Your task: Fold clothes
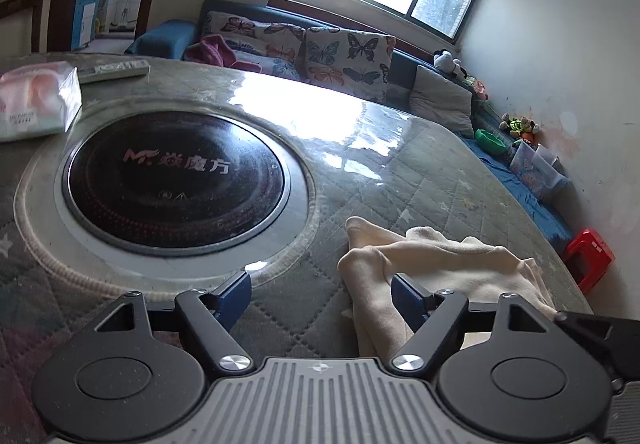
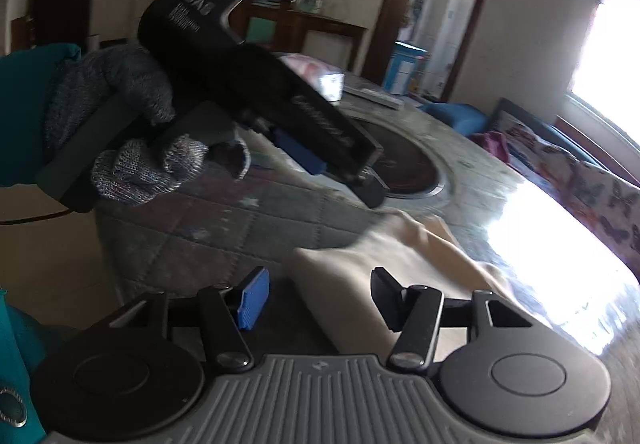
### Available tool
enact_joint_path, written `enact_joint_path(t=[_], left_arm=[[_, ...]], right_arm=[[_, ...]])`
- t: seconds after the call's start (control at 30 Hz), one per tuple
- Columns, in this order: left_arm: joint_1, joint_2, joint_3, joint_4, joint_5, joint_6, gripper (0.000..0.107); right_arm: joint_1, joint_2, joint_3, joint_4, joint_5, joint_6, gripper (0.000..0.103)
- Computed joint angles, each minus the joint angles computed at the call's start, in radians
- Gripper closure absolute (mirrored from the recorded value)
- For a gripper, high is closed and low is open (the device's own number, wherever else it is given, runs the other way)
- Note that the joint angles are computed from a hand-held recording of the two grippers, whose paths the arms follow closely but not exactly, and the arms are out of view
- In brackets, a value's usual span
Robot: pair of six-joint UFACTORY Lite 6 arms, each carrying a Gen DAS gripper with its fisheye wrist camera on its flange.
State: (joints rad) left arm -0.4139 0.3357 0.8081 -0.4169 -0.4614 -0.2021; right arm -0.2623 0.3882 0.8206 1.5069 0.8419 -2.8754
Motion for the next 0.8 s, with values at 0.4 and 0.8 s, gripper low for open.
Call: enact_joint_path(t=[0.4, 0.8], left_arm=[[0.036, -0.023, -0.028, 0.213, 0.002, -0.272, 0.027], [0.088, 0.053, 0.029, 0.62, -0.021, -0.887, 0.025]], right_arm=[[0.066, 0.025, 0.008, 0.074, -0.078, -0.016, 0.055], [-0.016, 0.076, 0.179, -0.08, 0.049, 0.294, 0.086]])
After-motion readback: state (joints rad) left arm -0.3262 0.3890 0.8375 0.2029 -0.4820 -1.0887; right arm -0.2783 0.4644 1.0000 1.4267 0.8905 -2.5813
